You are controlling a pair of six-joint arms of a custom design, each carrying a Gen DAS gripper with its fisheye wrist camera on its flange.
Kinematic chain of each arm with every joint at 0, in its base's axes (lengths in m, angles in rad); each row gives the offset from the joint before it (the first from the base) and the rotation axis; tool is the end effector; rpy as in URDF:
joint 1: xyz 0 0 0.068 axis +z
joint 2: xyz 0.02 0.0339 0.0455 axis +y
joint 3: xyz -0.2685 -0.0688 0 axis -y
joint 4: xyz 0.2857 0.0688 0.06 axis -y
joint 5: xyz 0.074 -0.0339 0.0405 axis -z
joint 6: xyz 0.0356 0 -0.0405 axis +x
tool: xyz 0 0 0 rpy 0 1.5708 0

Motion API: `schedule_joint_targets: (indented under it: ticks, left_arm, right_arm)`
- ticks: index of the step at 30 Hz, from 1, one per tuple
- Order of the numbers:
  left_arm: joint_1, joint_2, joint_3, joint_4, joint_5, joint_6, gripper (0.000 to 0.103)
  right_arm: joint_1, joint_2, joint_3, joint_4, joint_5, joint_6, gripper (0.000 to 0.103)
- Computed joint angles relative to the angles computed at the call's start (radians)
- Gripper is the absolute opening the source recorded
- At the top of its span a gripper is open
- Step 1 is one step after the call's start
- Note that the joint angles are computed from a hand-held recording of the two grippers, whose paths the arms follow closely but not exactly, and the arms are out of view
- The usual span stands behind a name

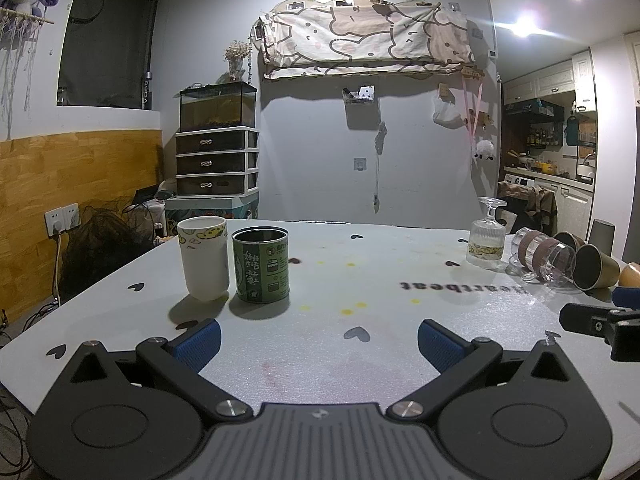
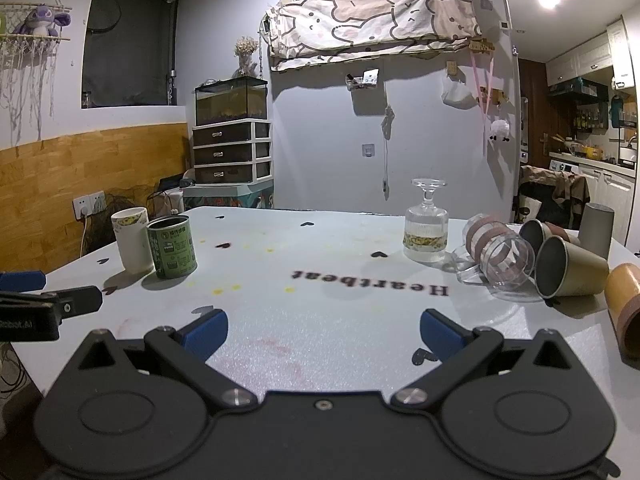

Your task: Flip cup upright

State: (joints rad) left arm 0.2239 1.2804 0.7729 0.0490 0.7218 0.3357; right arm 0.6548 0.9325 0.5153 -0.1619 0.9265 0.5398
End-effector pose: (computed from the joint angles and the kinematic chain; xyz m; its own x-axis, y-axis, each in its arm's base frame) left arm 0.3097 0.0464 0.2398 -0.2721 0.1917 -0.9430 0.5303 0.8476 0.0193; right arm 0.1961 0.1147 0.2160 -0.2876 0.1684 -0.9428 0.3646 0.9295 0.0548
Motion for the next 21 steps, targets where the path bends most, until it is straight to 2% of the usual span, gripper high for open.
schedule_joint_targets:
  ticks: [21]
  left_arm:
    - [-0.001,0.005,-0.001,0.004,-0.003,0.001,0.103]
  right_arm:
    - [-0.001,-0.003,-0.001,-0.002,0.0,0.0,0.103]
